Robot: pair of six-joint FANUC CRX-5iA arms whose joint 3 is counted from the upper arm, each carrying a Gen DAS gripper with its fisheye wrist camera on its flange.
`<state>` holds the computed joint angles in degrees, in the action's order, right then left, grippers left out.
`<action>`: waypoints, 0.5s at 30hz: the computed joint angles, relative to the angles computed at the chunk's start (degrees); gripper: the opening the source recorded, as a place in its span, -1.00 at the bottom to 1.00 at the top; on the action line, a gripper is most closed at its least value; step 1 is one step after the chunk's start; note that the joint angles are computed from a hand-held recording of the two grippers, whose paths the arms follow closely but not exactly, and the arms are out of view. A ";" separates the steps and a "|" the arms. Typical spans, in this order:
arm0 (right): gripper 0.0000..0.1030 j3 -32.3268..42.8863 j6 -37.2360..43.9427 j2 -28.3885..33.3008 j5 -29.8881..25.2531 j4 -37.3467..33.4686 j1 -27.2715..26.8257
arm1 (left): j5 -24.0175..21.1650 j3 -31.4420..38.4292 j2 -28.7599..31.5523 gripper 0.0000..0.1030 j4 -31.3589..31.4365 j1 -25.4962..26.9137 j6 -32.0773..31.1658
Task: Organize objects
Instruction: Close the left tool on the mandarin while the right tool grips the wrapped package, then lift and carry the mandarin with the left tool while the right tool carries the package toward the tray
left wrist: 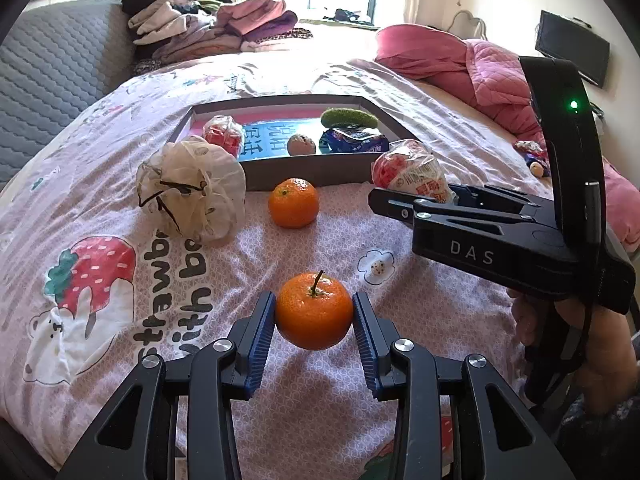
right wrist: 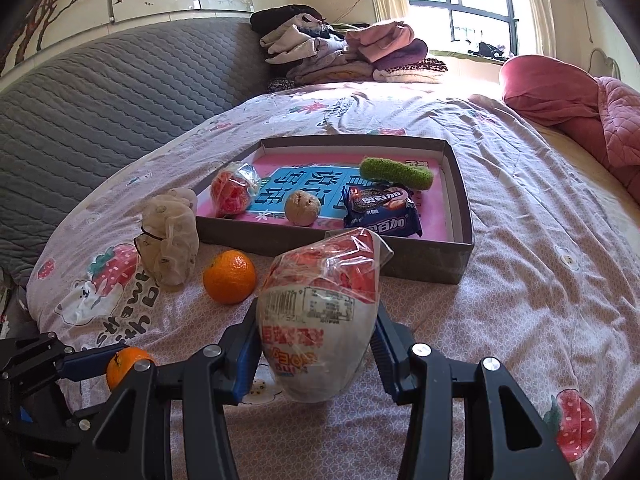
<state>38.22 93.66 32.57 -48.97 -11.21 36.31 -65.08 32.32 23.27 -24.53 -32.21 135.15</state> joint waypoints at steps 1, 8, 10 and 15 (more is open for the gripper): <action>-0.04 -0.18 0.15 -0.17 0.13 -0.25 -0.03 | -0.11 0.08 -0.02 -0.23 -0.11 0.04 0.09; -0.04 -0.61 0.80 -0.71 0.39 -1.05 -0.13 | -0.28 0.35 -0.20 -0.23 -0.98 0.17 0.53; -0.04 -0.78 0.93 -0.88 0.55 -1.13 -0.10 | -0.43 0.68 -0.09 -0.23 -1.18 0.22 0.57; -0.04 -0.97 1.41 -1.11 0.69 -1.34 -0.04 | -0.60 1.40 0.06 -0.23 -1.59 0.45 0.64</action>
